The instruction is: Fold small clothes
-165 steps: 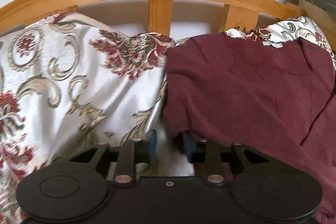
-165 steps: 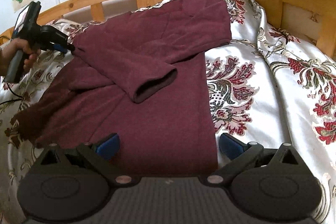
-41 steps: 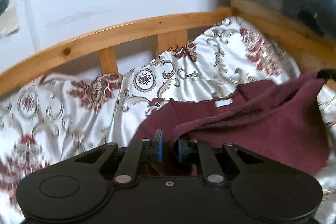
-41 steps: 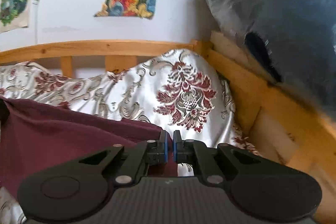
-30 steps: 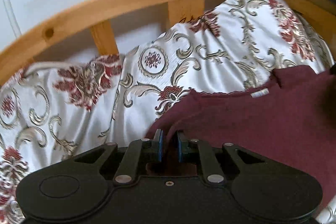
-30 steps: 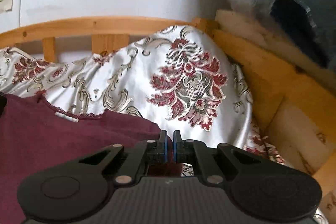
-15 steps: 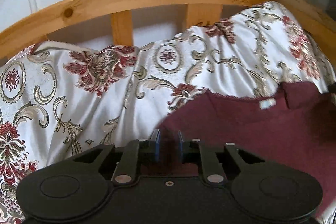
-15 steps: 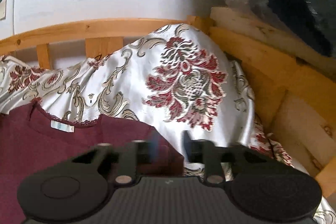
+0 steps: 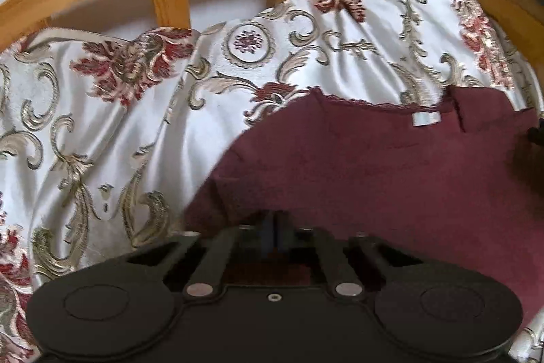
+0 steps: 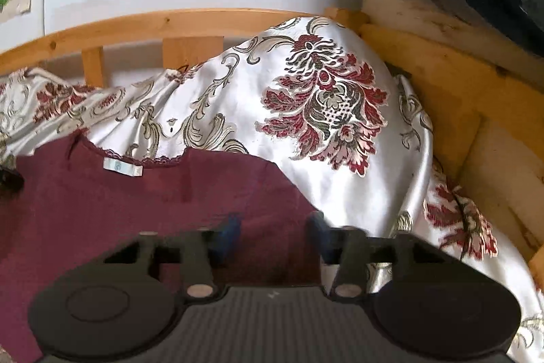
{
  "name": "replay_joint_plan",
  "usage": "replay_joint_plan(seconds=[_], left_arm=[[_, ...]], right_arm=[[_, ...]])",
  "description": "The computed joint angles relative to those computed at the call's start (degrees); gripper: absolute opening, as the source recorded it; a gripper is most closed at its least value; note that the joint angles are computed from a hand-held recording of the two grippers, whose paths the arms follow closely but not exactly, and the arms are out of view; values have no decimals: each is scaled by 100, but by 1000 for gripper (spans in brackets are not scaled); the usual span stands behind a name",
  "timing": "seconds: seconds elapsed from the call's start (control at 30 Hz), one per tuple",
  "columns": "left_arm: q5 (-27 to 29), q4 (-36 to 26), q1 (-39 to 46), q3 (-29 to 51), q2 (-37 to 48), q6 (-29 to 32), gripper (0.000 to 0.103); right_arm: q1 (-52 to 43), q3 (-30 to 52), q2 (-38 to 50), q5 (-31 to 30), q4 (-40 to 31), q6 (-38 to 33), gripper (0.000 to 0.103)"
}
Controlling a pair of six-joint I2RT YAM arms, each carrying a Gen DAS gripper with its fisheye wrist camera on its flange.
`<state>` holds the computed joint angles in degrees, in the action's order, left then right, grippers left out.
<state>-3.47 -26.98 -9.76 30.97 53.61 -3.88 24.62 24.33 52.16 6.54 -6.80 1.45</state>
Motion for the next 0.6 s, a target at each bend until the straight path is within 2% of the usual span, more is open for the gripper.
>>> replay_joint_plan(seconds=[0.1, 0.23, 0.33, 0.37, 0.4, 0.43, 0.5, 0.6], left_arm=[[-366, 200, -176, -123, -313, -64, 0], [-832, 335, -419, -153, -648, -81, 0], [-640, 490, -234, -130, -586, -30, 0], [-376, 417, -92, -48, -464, 6, 0], [-52, 320, 73, 14, -362, 41, 9], [30, 276, 125, 30, -309, 39, 12], [-83, 254, 50, -38, -340, 116, 27], [-237, 287, -26, -178, -357, 244, 42]], right_arm=[[105, 5, 19, 143, 174, -176, 5], [439, -80, -327, 610, 376, -398, 5], [596, 37, -163, 777, 371, -476, 5], [604, 68, -94, 783, 354, -454, 5], [595, 79, -48, 770, 344, -424, 5], [576, 60, -36, 752, 343, -397, 5], [515, 16, -21, 707, 338, -337, 6], [395, -54, -11, 633, 302, -312, 6]])
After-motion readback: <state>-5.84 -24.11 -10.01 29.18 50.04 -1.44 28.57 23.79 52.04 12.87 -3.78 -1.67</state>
